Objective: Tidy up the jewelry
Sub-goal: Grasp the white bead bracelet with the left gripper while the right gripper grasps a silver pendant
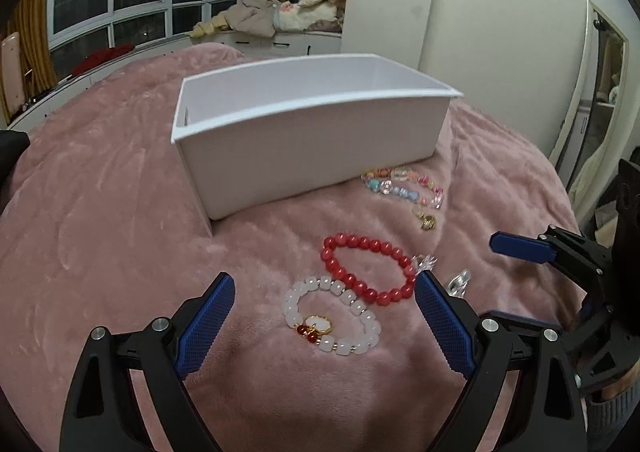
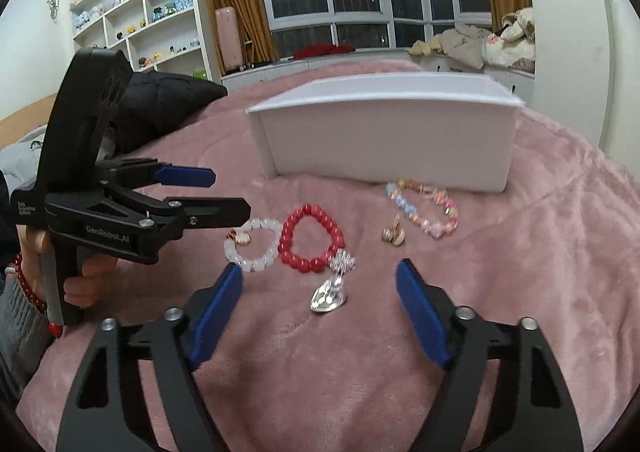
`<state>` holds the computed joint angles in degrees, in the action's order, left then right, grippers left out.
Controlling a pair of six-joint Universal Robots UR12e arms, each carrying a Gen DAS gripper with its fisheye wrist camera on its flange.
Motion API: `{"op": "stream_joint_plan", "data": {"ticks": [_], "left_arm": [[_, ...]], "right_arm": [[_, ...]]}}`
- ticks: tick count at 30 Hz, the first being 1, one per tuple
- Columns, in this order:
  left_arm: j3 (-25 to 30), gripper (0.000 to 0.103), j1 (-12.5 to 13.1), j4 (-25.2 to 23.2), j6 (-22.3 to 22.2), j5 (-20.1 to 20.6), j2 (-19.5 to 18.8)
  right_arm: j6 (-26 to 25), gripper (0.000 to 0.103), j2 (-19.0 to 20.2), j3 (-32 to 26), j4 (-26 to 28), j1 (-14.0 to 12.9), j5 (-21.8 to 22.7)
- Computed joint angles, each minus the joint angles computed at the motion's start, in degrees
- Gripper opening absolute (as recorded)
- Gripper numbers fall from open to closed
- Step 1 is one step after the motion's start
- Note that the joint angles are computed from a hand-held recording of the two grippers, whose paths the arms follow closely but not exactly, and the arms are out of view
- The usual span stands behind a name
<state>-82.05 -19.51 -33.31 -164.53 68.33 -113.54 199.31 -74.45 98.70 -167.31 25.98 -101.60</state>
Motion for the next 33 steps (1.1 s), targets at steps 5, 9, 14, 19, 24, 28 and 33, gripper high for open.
{"op": "stream_joint_plan", "data": {"ticks": [5, 9, 14, 19, 24, 28, 33], "left_arm": [[1.0, 0.093, 0.5, -3.8, 1.8, -1.6, -0.9], [1.7, 0.091, 0.7, -6.1, 2.2, -2.6, -1.5], [2.6, 0.068, -0.2, -8.7, 3.9, 0.0, -2.2], [2.7, 0.041, -0.7, -9.4, 5.0, 2.0, -2.3], [3.5, 0.025, -0.7, -10.8, 4.6, 3.0, -2.5], [3.4, 0.019, -0.8, -10.3, 4.9, 3.1, -2.3], [3.5, 0.017, -0.3, -10.4, 3.5, 1.5, -2.0]], "right_arm": [[0.5, 0.062, 0.3, 0.2, 0.0, -0.9, 3.2], [0.1, 0.059, 0.8, -0.7, 2.7, -1.0, 3.9], [-0.2, 0.038, 1.0, -1.2, 5.0, -1.0, 3.4], [-0.5, 0.022, 1.0, -1.0, 5.1, -1.1, 4.1], [-0.4, 0.021, 1.2, -0.7, 3.6, -0.8, 4.0], [0.5, 0.021, 0.4, 0.6, 1.2, -1.2, 4.9], [1.5, 0.021, -0.7, 2.0, 0.3, -1.6, 5.7]]}}
